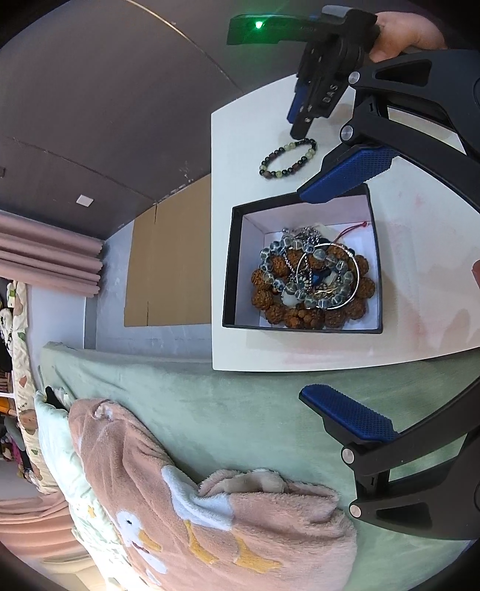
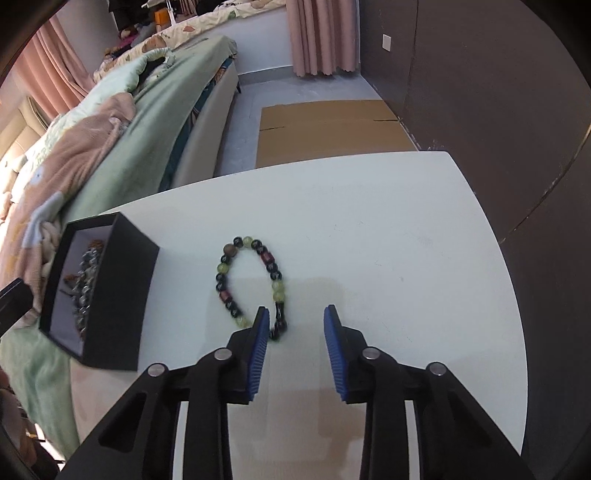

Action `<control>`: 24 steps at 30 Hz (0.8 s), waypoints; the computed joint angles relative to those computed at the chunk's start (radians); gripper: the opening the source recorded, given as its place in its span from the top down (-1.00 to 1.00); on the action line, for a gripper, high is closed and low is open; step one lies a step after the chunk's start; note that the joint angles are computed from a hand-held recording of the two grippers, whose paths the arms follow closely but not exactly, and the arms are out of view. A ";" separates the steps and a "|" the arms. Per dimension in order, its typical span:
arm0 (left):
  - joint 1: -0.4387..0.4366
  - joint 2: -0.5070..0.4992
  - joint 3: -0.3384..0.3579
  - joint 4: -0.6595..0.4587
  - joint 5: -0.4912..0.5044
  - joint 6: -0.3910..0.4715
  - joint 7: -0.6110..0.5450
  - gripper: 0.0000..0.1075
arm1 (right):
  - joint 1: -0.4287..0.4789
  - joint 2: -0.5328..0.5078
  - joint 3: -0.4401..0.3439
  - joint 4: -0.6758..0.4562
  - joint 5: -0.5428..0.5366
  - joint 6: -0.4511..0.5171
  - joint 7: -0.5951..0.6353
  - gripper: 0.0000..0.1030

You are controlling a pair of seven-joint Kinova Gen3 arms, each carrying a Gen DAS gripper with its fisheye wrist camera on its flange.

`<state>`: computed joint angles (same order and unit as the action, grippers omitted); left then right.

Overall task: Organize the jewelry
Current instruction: 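Close the right tool on the green, black and red bead bracelet, then lift the bead bracelet into the black box and open the right tool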

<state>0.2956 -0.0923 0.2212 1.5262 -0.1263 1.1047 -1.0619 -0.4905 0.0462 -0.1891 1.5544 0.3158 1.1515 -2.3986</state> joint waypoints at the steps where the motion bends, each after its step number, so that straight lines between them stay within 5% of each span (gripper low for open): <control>1: -0.001 0.003 0.000 0.000 -0.003 0.000 0.003 -0.82 | -0.003 0.012 -0.001 -0.005 0.017 0.002 -0.008 0.43; 11: 0.006 0.032 -0.008 0.003 -0.028 0.001 0.041 -0.82 | -0.023 0.039 0.014 -0.009 0.035 0.005 0.013 0.84; 24: 0.010 -0.012 0.010 0.025 -0.045 -0.008 0.069 -0.82 | 0.087 -0.094 0.028 0.077 -0.196 -0.123 0.127 0.86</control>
